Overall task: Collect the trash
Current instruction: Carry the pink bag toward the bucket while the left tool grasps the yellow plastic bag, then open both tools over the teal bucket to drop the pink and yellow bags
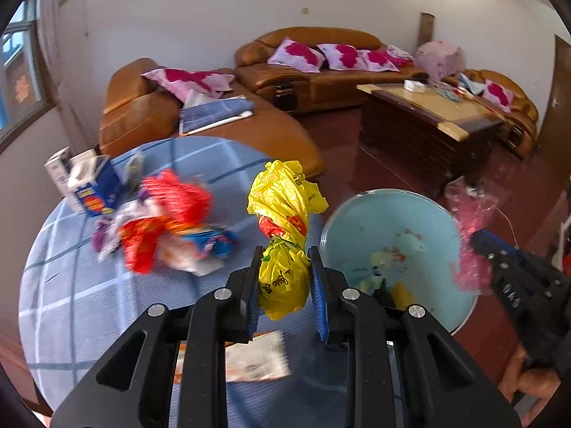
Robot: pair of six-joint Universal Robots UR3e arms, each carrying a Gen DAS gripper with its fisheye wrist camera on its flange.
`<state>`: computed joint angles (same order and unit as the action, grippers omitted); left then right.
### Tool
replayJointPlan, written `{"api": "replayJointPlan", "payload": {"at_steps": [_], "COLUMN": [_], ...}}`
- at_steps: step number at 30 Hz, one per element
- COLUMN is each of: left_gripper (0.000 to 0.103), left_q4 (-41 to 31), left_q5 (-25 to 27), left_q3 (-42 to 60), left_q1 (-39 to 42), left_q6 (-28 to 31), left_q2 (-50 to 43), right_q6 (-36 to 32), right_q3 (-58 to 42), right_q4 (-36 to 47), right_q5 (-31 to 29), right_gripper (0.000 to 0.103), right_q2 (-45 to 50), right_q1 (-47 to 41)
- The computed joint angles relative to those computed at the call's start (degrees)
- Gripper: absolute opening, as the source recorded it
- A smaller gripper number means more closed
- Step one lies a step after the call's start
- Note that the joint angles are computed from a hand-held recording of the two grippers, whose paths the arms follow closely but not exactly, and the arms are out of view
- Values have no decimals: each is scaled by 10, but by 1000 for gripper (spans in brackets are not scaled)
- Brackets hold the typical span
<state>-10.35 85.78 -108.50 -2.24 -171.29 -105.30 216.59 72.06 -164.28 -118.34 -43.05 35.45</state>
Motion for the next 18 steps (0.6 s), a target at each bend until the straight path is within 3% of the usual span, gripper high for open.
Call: {"api": "replayJointPlan", "payload": {"at_steps": [9,13,15,18], "left_gripper": [24,24,24,24], "left_q4": [-36,-51,-53,-61], "left_q5": [16,24,30,36], "left_q3": [83,108,116,128], "left_q1": [-59,-71,-77,-84], "left_q6": [-7,-10,-9,-11], "left_q2": [-76,-100,-108,-117], "right_q6": [8,9,21,28], "right_q3": [22,30,45,58], "right_q4": [7,-1,-17,-34], "right_q5": [30,74,90,93], "right_gripper": [7,9,26,28], "right_q2": [3,5,3,-4], "right_q1": [-22,-36,-42,-45]}}
